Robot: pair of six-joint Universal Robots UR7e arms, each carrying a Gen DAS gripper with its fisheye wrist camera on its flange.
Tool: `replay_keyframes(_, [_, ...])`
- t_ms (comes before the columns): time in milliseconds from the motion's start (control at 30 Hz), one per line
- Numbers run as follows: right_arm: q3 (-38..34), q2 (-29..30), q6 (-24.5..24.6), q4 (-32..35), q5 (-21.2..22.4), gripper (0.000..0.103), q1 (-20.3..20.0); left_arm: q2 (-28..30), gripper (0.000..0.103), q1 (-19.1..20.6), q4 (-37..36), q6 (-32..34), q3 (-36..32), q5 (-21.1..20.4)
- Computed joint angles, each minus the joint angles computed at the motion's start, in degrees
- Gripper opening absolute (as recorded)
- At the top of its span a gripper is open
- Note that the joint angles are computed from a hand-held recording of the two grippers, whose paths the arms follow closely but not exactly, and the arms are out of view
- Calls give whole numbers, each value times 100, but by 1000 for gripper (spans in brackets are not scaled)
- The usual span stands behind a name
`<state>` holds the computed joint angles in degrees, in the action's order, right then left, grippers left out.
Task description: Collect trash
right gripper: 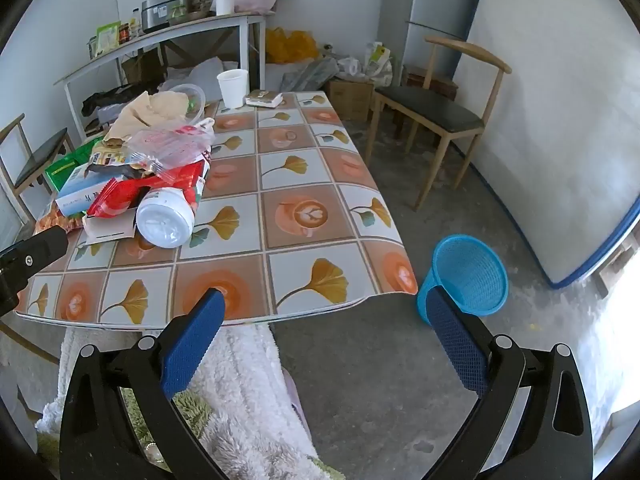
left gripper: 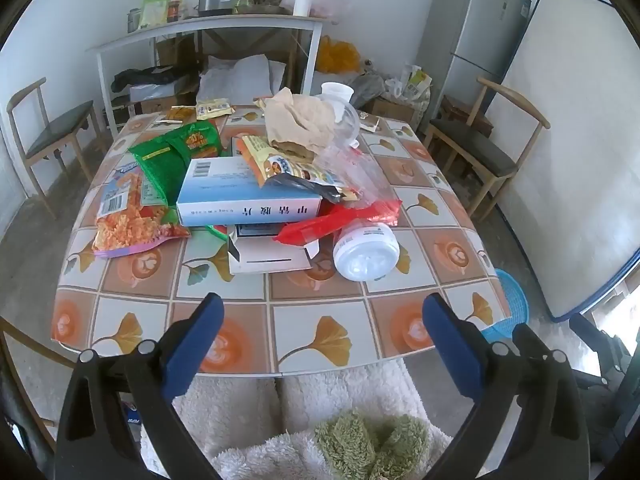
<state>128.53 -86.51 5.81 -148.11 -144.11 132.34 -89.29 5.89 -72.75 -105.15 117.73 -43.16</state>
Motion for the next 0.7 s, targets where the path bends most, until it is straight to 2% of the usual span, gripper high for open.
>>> replay_keyframes(400, [-26,44,28,23,-15,96,12,-21,97,-29,192,-128,-41,-93])
replay_keyframes(433, [-26,44,28,23,-15,96,12,-24,97,38,53,28,5,-4])
replay_keyframes(700, [-29,53,25,9,-15,96,17,-25,97,45,56,32,3,-3])
